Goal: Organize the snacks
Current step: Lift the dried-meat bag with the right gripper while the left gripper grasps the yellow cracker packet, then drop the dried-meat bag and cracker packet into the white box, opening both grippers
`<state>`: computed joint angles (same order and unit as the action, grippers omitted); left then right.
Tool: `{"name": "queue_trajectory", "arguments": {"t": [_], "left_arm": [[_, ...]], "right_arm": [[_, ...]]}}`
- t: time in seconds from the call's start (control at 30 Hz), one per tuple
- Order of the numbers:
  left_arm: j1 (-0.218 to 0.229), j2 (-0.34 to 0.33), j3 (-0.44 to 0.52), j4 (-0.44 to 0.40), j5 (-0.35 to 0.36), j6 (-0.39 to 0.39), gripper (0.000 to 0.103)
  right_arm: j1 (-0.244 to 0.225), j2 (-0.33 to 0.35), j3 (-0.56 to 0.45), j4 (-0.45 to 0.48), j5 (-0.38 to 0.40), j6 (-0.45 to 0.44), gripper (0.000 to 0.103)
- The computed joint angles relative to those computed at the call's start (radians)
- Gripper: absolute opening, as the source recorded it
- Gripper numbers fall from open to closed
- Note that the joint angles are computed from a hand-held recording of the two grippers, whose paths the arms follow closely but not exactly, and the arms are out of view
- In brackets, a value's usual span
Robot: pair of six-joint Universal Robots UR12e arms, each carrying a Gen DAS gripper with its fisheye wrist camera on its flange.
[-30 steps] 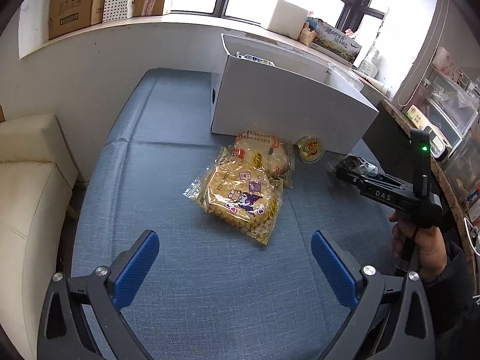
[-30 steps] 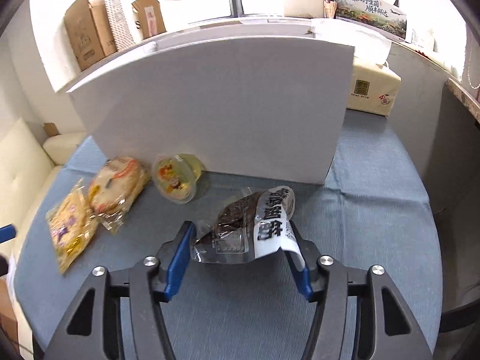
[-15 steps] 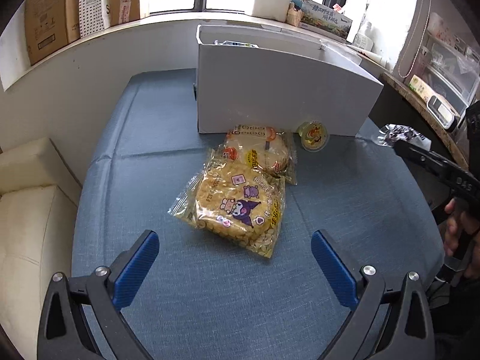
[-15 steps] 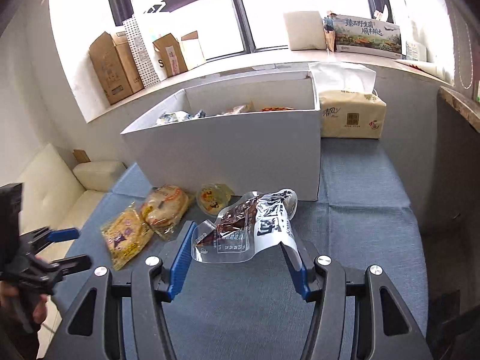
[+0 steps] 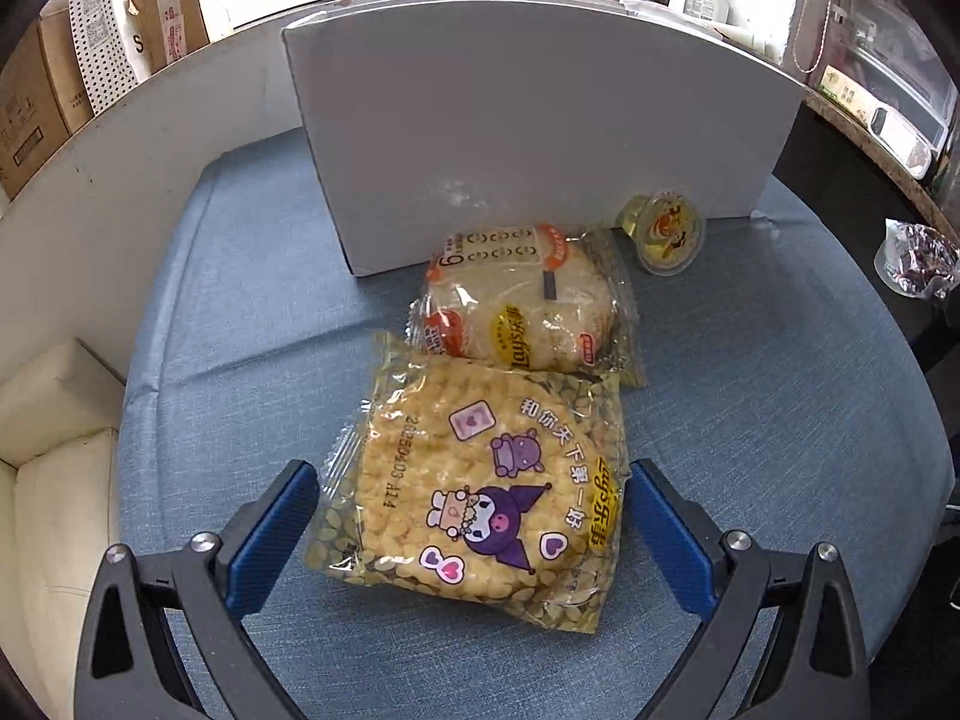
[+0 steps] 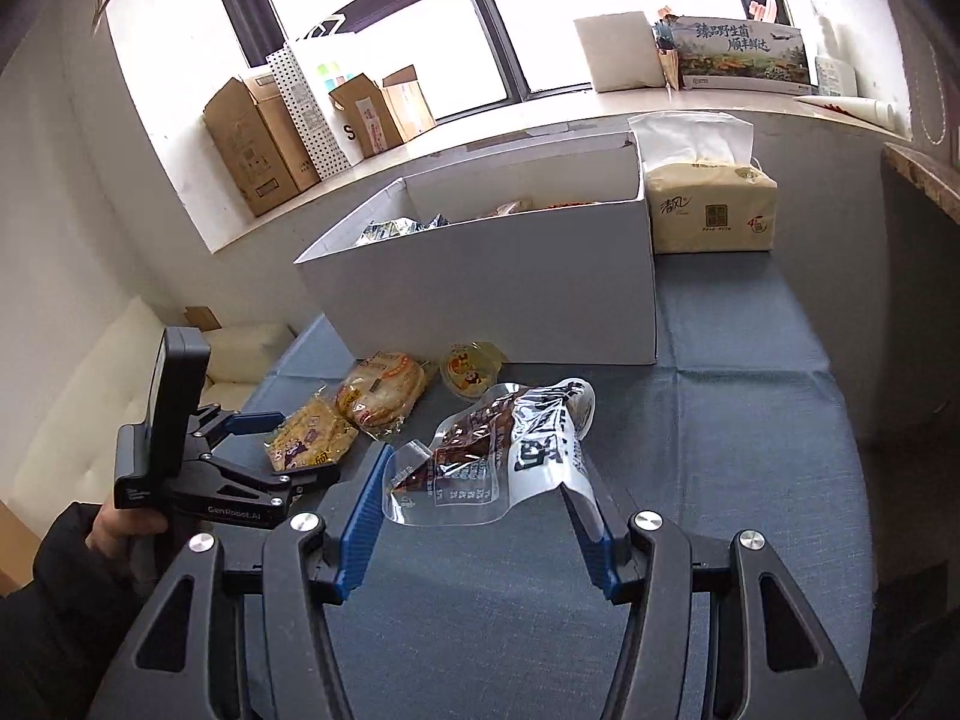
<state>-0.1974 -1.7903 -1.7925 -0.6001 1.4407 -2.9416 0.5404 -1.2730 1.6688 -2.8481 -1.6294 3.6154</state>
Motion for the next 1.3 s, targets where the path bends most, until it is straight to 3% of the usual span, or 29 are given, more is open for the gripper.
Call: {"name": "queue_trajectory", "arguments": {"t": [0.07,0.13,0.47,0.67,1.03,1.1,1.23,1.3], "left_arm": [[0.013,0.006,-0.008,-0.002,-0.030,-0.008,0.084],[0.027,0.017,-0.019,0.010,-0.060,-0.016,0.077],[0.057,0.106,-0.045,0.075,-0.134,-0.048,0.077],[0.061,0.120,0.013,0.060,-0.207,-0.090,0.077],[0.001,-0.002,0.258,-0.003,-0.154,-0.108,0.077],[-0.016,-0.044,0.309,0.025,-0.078,-0.101,0.077],[-0.020,-0.152,0.465,-0.108,-0.038,-0.117,0.078],[-0.021,-0.197,0.514,-0.128,-0.015,-0.117,0.080]], "right_arm": [[0.001,-0.001,0.000,0.003,-0.003,0.001,0.061],[0.001,-0.001,0.001,0.003,-0.002,0.003,0.061],[0.007,0.001,-0.012,0.007,-0.006,-0.015,0.061],[-0.007,0.002,-0.033,-0.021,0.010,-0.020,0.061],[-0.061,0.047,-0.173,0.010,0.028,-0.068,0.061],[-0.078,0.067,-0.213,0.035,0.050,-0.066,0.061],[-0.100,0.110,-0.289,0.110,0.038,-0.071,0.061],[-0.107,0.128,-0.315,0.134,0.035,-0.083,0.065]]}}
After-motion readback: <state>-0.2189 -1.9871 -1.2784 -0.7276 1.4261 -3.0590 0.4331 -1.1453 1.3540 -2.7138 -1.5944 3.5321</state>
